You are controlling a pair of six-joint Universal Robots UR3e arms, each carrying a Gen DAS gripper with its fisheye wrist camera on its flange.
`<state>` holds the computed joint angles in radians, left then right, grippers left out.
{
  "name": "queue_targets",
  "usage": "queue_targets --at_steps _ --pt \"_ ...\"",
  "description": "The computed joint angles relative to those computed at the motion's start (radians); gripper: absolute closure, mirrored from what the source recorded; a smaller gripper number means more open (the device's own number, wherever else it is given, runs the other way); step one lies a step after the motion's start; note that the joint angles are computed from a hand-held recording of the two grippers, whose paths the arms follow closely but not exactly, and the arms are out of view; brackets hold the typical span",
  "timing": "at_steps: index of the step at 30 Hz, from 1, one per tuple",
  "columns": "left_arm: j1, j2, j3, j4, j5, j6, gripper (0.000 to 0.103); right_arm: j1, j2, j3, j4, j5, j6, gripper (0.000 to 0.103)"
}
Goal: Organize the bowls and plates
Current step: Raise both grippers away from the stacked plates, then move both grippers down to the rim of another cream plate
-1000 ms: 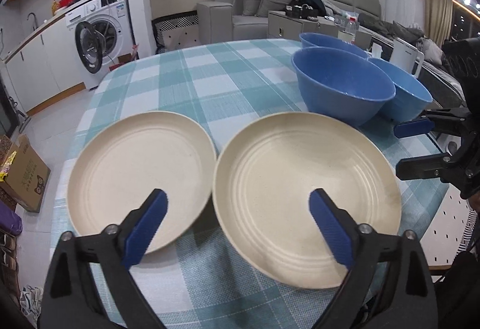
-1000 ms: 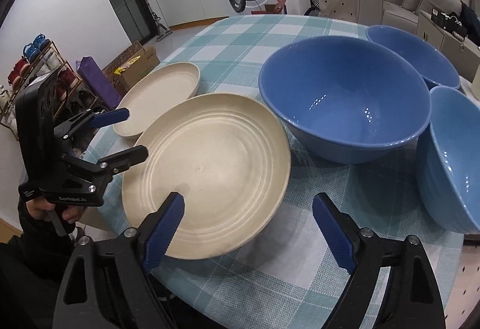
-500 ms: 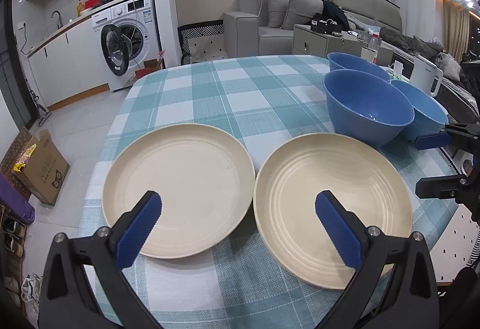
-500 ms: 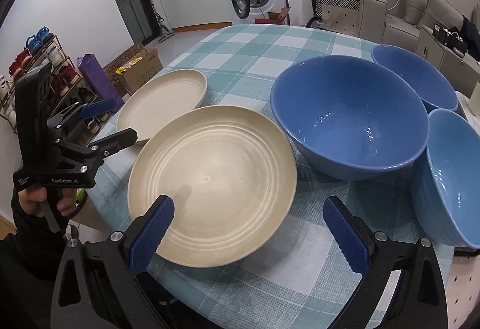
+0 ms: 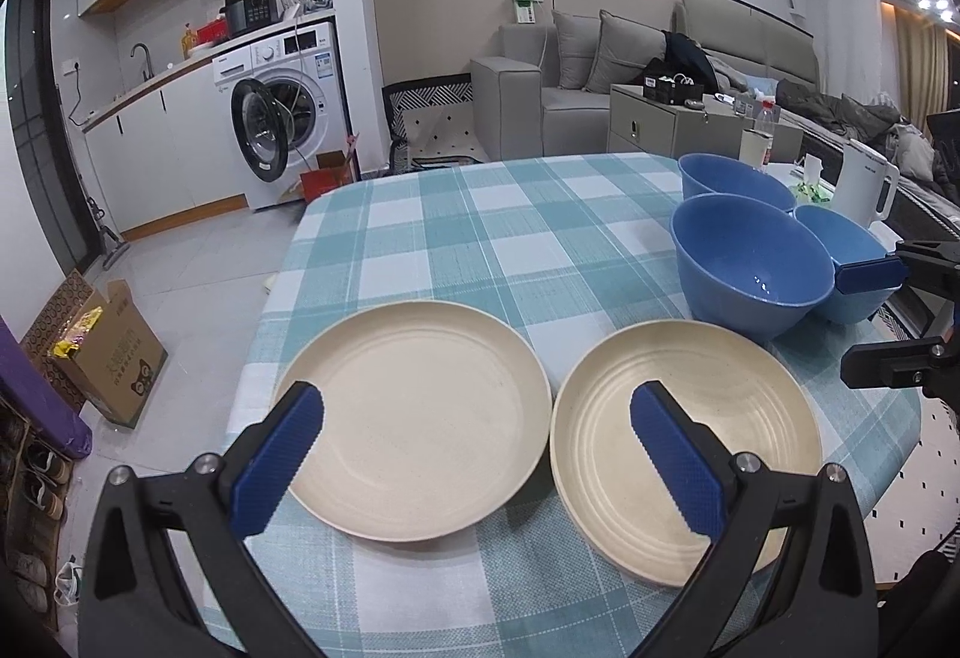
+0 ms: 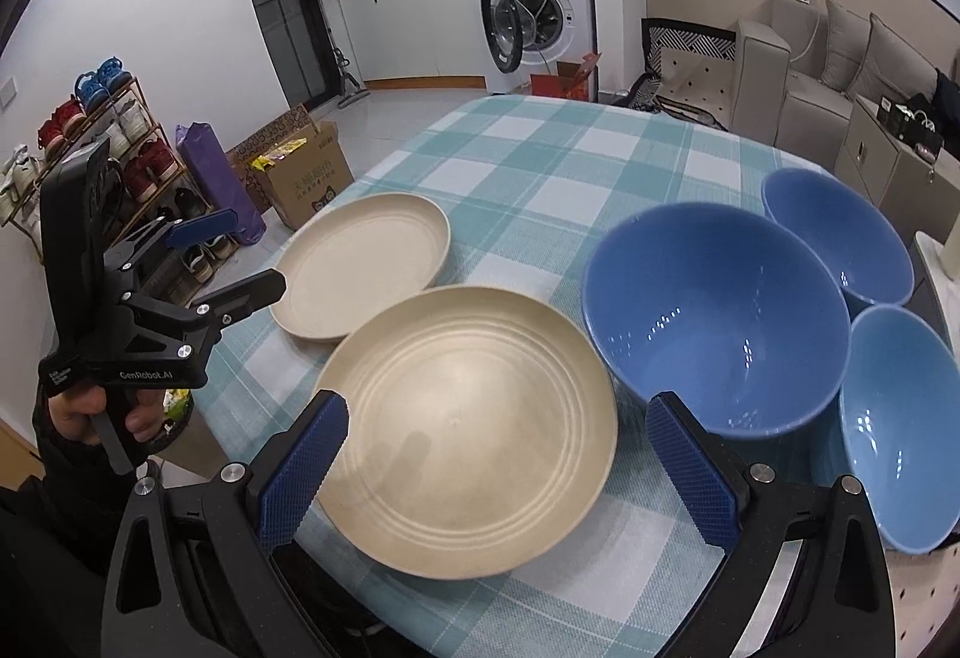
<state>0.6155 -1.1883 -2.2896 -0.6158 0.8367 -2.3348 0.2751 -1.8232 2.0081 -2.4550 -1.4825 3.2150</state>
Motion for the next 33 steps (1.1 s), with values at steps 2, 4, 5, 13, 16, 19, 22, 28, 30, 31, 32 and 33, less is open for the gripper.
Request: queue_targets --at_steps 2,4,5,13,16,19,22,28,30,31,32,33 --pt "0.01 0.004 0.011 -0.008 -0.005 -0.006 0.0 0.017 0.029 -0.036 0.0 -0.007 0.002 0.002" --pt "0.019 0.009 0.021 -0.016 -0.013 -0.013 0.0 0.032 0.059 -0.073 0.0 -0.01 0.005 0.002" --pt "0.026 0.014 0.024 -0.02 -0.017 -0.012 0.0 0.037 0.069 -0.087 0.0 -0.01 0.004 0.002" --pt "0.044 0.022 0.044 -0.009 -0.03 -0.038 0.0 0.072 0.141 -0.208 0.001 -0.019 0.006 0.002" --pt "0.045 0.017 0.051 -0.007 -0.033 -0.048 0.0 0.075 0.163 -0.239 -0.005 -0.009 0.013 0.002" --pt "0.047 0.013 0.055 0.001 -0.033 -0.057 0.0 0.076 0.188 -0.261 -0.004 0.004 0.026 0.002" --pt "0.045 -0.002 0.066 0.01 -0.023 -0.071 0.0 0.088 0.217 -0.278 -0.019 -0.002 0.029 0.002" --pt "0.021 -0.072 0.096 0.069 0.014 -0.128 0.0 0.092 0.274 -0.322 -0.03 -0.003 0.04 0.002" --pt "0.017 -0.094 0.1 0.094 0.023 -0.145 0.0 0.09 0.292 -0.341 -0.024 -0.003 0.044 0.002" --pt "0.017 -0.103 0.098 0.117 0.029 -0.154 0.0 0.091 0.304 -0.354 -0.022 -0.005 0.044 0.002" --pt "0.015 -0.113 0.095 0.14 0.038 -0.164 0.0 0.092 0.313 -0.363 -0.023 -0.009 0.046 0.002" --pt "0.014 -0.123 0.095 0.154 0.047 -0.17 0.0 0.095 0.324 -0.374 -0.024 -0.018 0.049 0.002"
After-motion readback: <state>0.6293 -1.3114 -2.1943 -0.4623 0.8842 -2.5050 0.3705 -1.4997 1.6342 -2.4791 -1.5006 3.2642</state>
